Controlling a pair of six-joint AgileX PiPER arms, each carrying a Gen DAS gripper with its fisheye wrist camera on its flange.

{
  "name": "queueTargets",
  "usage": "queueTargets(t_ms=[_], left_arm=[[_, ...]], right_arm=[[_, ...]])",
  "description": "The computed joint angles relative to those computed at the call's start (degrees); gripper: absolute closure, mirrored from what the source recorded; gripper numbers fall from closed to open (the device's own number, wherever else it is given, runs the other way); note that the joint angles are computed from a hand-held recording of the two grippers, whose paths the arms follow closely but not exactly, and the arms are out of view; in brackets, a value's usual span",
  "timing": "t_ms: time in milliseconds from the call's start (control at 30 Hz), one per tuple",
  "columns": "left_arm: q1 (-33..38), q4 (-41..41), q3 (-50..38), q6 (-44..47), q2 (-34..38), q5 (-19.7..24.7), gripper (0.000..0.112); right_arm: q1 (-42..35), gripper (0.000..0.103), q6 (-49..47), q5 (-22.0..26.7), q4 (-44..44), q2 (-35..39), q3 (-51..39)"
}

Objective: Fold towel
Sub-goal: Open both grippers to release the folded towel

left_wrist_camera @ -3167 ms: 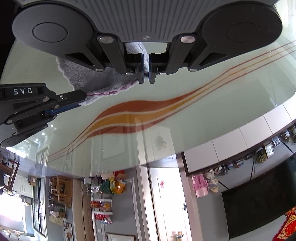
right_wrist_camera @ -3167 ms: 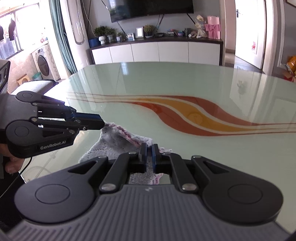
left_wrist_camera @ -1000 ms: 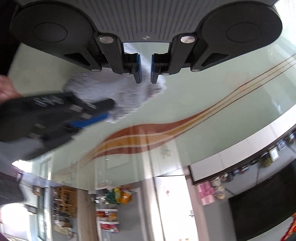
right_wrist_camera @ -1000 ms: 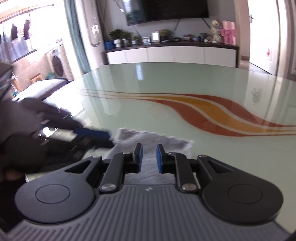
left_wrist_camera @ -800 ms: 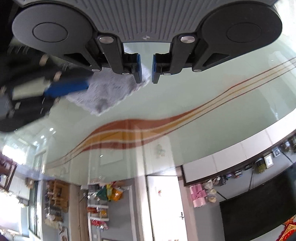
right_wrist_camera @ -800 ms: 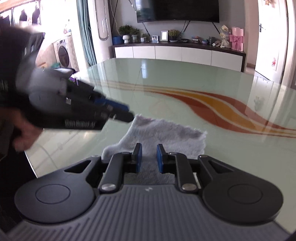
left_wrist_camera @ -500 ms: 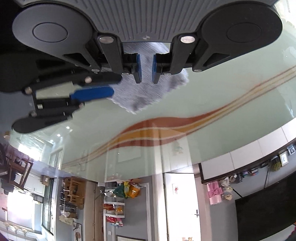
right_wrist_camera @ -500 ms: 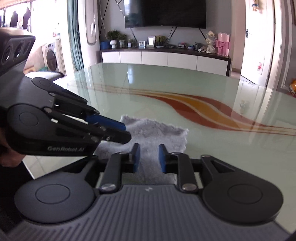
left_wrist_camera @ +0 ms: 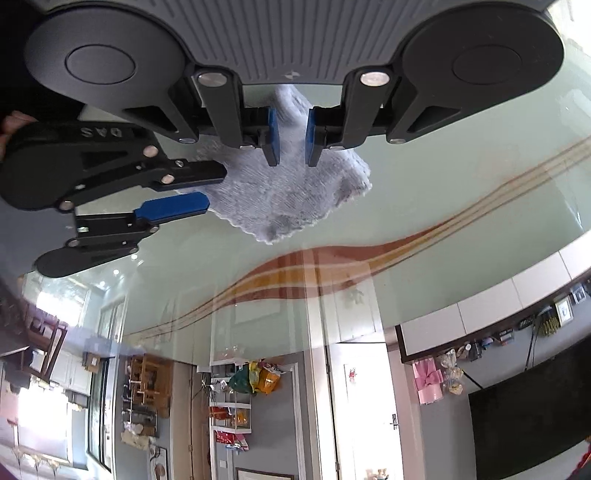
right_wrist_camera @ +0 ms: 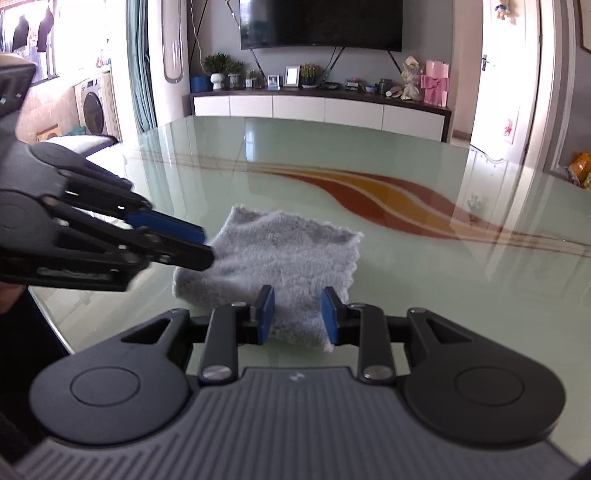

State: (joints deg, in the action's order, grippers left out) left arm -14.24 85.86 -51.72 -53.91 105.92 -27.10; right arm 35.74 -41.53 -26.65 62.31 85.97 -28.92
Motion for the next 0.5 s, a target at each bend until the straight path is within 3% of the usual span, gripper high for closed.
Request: queueTargets(t_ms=[167,300,433,500], left_arm=[[-0.07,-1.96,1.26,-0.27,0.41,2.38,0.089],[0.22,-5.03,3.9,2.62,-3.37,2.32,0.089],[-0.81,-5.24,3.22,2.61,-1.49,7.67,0.088],[-0.07,-4.92,3.21,1.34,-1.84,7.37,0.089]], right_arm=[[0.74,0.073,-2.81,-0.06,2.44,-0.44,-0.44],[1.28,0.07,-3.84,-1.82,3.76,-2.02,0.53],[0.6,0.069,-5.83,-0.36,6.17,-1.48,0.48],[1.77,0.069,-3.77,-2.2,5.4,-2.91,1.76]])
